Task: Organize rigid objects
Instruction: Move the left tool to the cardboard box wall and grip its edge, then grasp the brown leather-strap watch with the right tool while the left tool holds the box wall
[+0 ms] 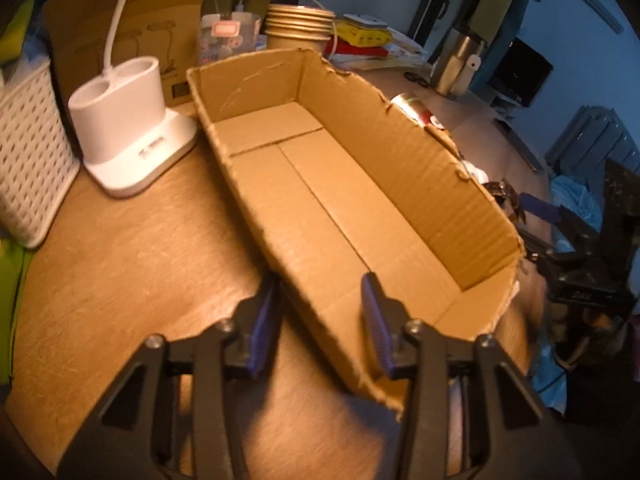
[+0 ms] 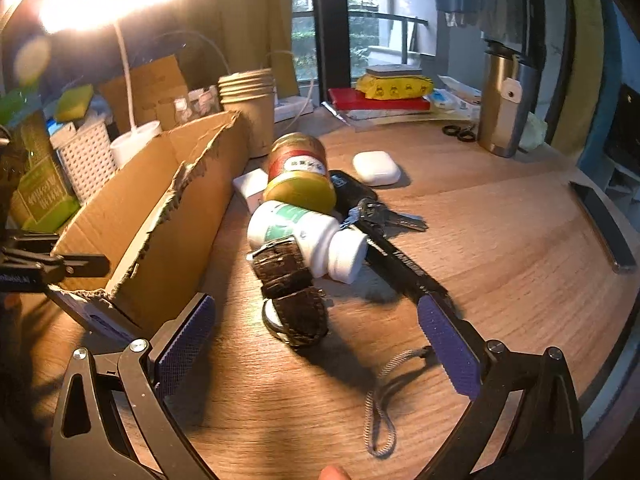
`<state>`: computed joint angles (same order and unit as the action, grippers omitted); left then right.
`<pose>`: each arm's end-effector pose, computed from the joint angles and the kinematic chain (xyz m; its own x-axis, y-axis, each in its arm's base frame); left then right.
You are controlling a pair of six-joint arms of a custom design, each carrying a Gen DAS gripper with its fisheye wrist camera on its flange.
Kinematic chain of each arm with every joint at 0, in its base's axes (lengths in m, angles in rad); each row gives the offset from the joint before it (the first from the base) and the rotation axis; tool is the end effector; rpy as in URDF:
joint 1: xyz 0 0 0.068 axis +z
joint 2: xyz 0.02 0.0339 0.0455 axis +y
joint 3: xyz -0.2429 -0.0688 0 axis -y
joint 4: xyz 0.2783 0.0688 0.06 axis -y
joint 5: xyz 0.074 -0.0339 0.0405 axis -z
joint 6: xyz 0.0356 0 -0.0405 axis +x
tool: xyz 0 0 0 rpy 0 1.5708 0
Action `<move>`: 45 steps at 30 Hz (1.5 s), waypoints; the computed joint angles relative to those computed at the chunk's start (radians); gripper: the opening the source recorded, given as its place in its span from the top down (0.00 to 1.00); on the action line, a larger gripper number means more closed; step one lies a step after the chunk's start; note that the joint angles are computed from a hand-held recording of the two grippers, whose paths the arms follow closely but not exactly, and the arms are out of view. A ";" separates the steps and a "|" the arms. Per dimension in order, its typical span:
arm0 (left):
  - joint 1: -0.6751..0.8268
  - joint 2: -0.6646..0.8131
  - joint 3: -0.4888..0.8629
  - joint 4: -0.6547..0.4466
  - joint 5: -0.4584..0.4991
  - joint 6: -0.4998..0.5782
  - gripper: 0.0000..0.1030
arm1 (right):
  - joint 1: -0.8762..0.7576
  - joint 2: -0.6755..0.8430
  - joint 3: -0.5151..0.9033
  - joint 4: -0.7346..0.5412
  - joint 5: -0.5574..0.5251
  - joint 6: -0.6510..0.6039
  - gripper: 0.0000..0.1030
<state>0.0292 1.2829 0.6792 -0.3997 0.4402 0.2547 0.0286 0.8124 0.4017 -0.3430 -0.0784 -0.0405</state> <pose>0.2716 -0.0072 0.1482 -0.7647 0.2057 -0.6106 0.4084 0.8878 -0.2123 0.2117 0.0088 0.1588 -0.6800 -0.0598 -0.7307 -0.1132 0.9933 0.0240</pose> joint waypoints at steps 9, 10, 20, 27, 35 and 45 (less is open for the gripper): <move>0.006 0.033 0.077 -0.067 -0.037 0.012 0.49 | 0.058 0.132 0.037 0.050 0.062 0.009 0.17; -0.001 0.057 0.088 -0.051 -0.023 0.014 0.49 | 0.058 0.138 0.038 0.057 0.065 0.010 0.21; -0.031 0.052 -0.012 0.072 -0.020 0.034 0.77 | 0.117 0.200 0.044 0.087 0.146 0.023 0.25; -0.010 -0.017 -0.096 0.163 -0.011 -0.044 0.82 | 0.121 0.188 0.034 0.095 0.161 0.040 0.26; 0.029 -0.130 -0.176 0.267 -0.095 -0.122 0.92 | 0.126 0.221 0.057 0.079 0.145 0.023 0.26; -0.017 -0.292 -0.301 0.398 -0.278 -0.143 0.92 | 0.115 0.231 0.065 0.067 0.137 0.040 0.26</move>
<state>0.0121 0.9905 0.3780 -0.0013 0.1626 0.1114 0.1440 1.0431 0.4668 -0.2761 0.0584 -0.0010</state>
